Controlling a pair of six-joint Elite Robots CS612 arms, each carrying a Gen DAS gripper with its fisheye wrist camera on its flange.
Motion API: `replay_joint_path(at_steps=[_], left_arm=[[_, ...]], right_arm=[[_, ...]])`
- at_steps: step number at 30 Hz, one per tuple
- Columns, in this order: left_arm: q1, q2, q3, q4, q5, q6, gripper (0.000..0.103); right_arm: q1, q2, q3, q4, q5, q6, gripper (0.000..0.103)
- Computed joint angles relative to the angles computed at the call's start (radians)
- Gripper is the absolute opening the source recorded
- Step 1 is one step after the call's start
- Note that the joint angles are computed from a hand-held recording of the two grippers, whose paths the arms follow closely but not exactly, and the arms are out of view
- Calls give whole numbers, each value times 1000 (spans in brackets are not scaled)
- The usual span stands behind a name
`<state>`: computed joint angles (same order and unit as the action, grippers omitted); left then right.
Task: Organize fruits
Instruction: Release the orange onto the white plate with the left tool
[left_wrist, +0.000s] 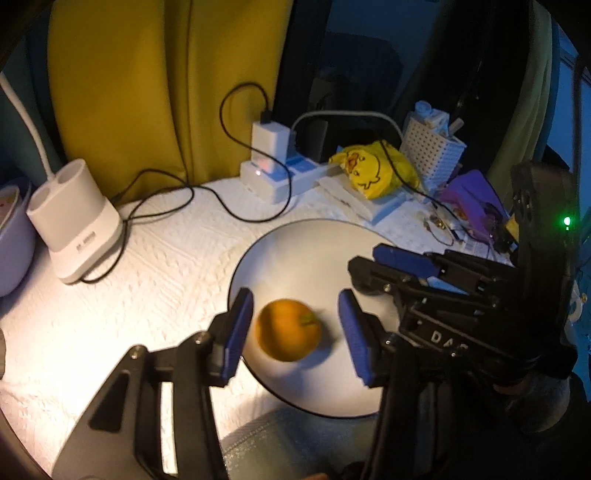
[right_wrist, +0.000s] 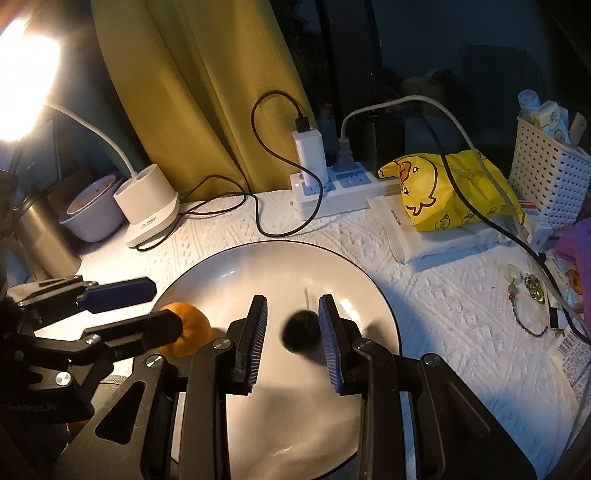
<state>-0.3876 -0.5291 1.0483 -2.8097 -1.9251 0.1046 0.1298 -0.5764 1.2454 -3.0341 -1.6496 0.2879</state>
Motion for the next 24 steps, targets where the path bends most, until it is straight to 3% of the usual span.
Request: replay_joint_path(at_steps=[3, 24], left_arm=[[2, -14, 22, -37, -8, -7, 69], [23, -164, 277, -323, -24, -41, 69]], right_arm=[[2, -9, 12, -14, -3, 4, 43], [64, -133, 164, -158, -102, -14, 44]])
